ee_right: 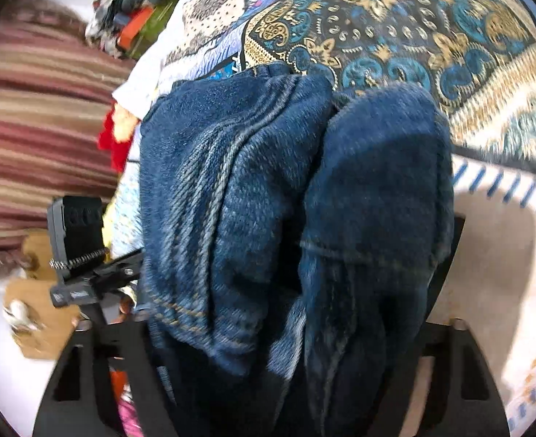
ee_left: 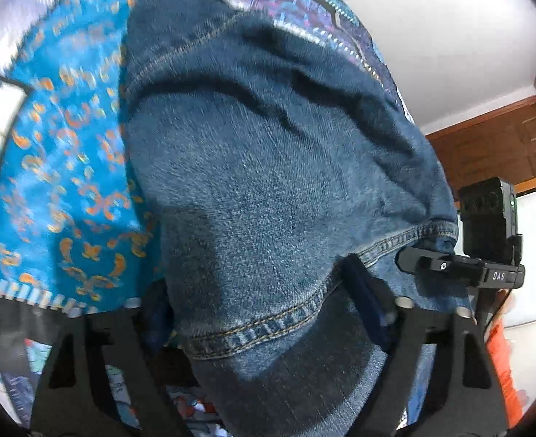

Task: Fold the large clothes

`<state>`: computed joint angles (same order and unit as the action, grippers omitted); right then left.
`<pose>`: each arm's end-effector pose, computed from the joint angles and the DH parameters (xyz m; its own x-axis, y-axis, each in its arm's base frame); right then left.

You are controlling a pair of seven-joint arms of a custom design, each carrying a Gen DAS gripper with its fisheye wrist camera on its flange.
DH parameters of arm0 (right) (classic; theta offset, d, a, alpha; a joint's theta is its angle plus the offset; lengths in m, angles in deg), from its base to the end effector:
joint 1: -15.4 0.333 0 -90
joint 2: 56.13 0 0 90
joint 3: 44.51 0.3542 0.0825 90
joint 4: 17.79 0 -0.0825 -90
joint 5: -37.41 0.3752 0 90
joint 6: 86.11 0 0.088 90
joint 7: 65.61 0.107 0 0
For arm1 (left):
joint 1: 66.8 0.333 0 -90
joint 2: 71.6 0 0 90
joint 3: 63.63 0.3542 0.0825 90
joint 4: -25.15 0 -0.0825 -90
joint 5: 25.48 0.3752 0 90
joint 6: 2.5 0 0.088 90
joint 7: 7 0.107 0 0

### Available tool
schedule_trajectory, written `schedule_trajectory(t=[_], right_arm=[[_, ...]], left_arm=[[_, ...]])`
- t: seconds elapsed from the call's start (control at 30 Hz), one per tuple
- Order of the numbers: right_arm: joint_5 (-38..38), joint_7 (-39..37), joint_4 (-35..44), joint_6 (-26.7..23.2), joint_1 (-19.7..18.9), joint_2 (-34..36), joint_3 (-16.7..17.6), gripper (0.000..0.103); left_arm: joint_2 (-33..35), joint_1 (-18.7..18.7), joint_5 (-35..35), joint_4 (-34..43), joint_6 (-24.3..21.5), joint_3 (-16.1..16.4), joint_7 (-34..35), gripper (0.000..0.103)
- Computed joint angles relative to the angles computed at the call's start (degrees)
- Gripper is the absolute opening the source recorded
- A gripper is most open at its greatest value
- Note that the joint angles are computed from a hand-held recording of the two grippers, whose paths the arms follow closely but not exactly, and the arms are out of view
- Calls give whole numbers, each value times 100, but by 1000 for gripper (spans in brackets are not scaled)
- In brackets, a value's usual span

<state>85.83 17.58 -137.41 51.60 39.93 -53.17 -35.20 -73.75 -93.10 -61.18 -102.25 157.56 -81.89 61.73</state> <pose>0.4757 0.3236 0.4720 0.1505 -0.7652 -0.6260 -0.9880 -0.0942 -0.1224 0.4108 -0.3692 0.4954 0.0142 -0.8064 0.5912 -0.9542 -0.1877 -0.2331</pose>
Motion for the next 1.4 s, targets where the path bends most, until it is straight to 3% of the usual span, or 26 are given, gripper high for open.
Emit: schedule_trajectory(t=[0.1, 0.17, 0.3, 0.43, 0.73, 0.9, 1.07, 1.2, 1.33, 1.4], right_arm=[[141, 60, -138, 117, 44, -150, 28, 56], [154, 165, -232, 277, 118, -276, 59, 52], [-402, 787, -78, 404, 303, -339, 133, 45], [-996, 1236, 121, 520, 484, -537, 203, 44], [-1352, 1644, 753, 1226, 892, -599, 355, 44], [-1101, 1688, 809, 1665, 1108, -404, 447, 44], [-934, 1741, 1004, 1645, 1178, 185, 562, 44], [-855, 1888, 1102, 1610, 1166, 759, 692, 44], [-1108, 2249, 1231, 1501, 1160, 1299, 729, 44], [-928, 1926, 1240, 1546, 1001, 1383, 891, 48]], left_arm=[[-263, 53, 488, -103, 6, 11, -611, 57], [-398, 77, 884, -97, -31, 4, -802, 54], [-761, 210, 2135, 83, -510, -70, -1384, 52], [-1128, 248, 2568, 201, -730, -15, -1536, 51], [-2204, 587, 3361, 307, -1199, 55, -1596, 51], [-2552, 708, 3474, 137, -1494, 95, -1536, 51], [-2690, 664, 3262, -538, -1470, 266, -1362, 51], [-2524, 524, 2652, -1246, -1194, 579, -1155, 50], [-2312, 621, 2573, -1636, -1157, 444, -1220, 51], [-2383, 766, 2858, -1952, -800, 200, -1423, 56]])
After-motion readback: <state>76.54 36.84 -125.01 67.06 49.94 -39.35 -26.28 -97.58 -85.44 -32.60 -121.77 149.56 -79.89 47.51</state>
